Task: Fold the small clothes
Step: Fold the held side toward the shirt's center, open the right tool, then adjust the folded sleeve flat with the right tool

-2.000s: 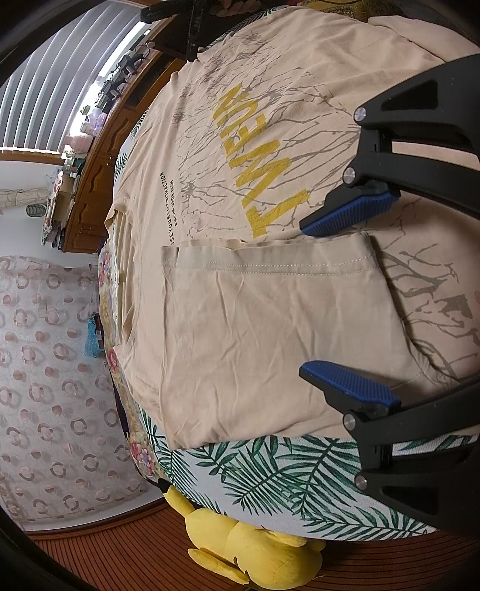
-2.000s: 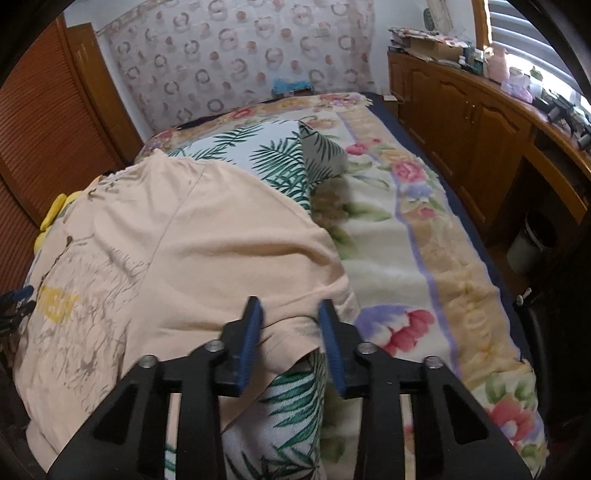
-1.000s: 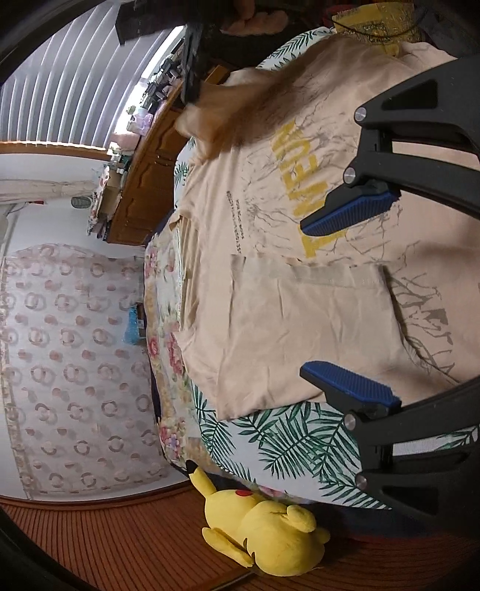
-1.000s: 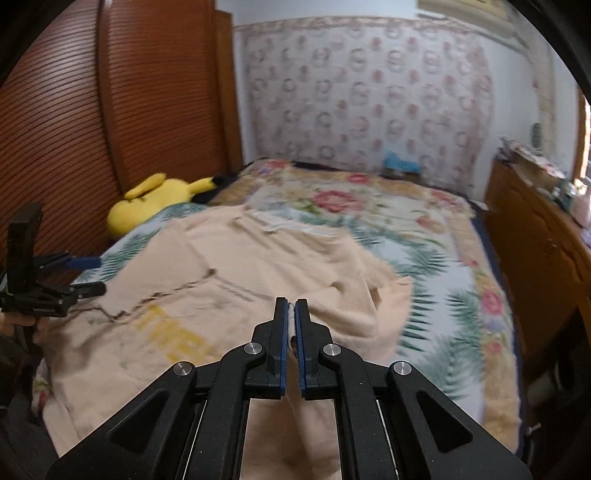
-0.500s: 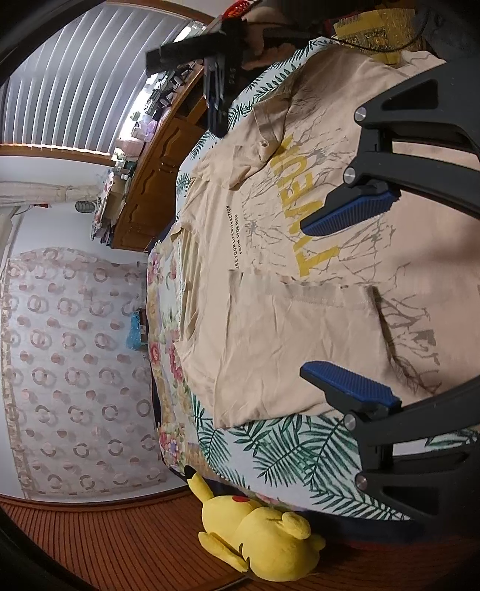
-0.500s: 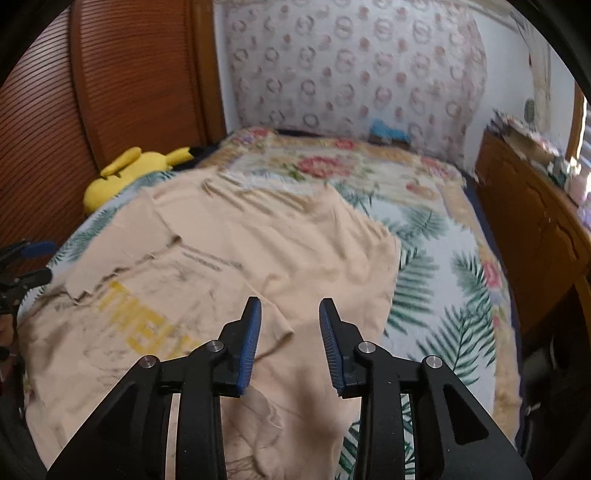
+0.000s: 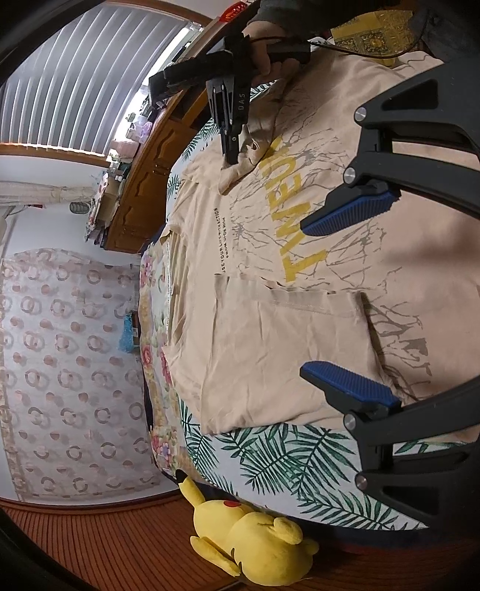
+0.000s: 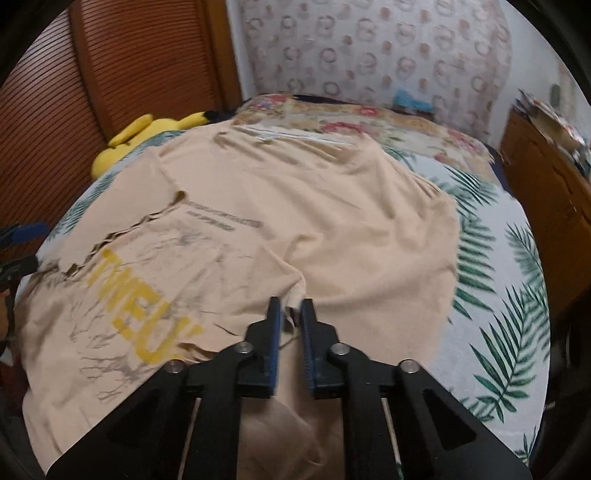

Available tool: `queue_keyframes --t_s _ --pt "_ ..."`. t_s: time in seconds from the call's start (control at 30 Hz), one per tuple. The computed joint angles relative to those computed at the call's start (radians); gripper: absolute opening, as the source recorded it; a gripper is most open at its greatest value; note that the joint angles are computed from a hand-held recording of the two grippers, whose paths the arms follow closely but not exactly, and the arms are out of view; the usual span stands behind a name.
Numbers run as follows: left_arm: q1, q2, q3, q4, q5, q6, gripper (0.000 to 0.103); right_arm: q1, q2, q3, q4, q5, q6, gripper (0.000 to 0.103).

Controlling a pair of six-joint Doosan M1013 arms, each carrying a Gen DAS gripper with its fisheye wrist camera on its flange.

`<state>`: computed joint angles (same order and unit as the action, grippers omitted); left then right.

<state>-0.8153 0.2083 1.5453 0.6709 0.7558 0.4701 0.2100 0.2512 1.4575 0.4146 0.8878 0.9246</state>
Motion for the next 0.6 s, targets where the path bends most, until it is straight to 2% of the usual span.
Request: queue_keyframes --t_s 0.2,0.37,0.5,0.6 --pt "0.001 -0.007 0.01 0.01 0.001 -0.019 0.07 0.024 0.007 -0.024 0.061 0.014 -0.047 0.004" --pt "0.002 -0.014 0.022 0.017 -0.003 -0.04 0.07 0.063 0.014 -0.049 0.076 0.003 -0.049 0.004" --pt "0.002 -0.02 0.028 0.023 -0.006 -0.051 0.07 0.067 0.012 -0.053 0.107 0.002 -0.04 0.02" --pt "0.002 -0.022 0.03 0.026 -0.008 -0.056 0.07 0.063 -0.006 -0.04 0.092 -0.025 -0.033 0.026"
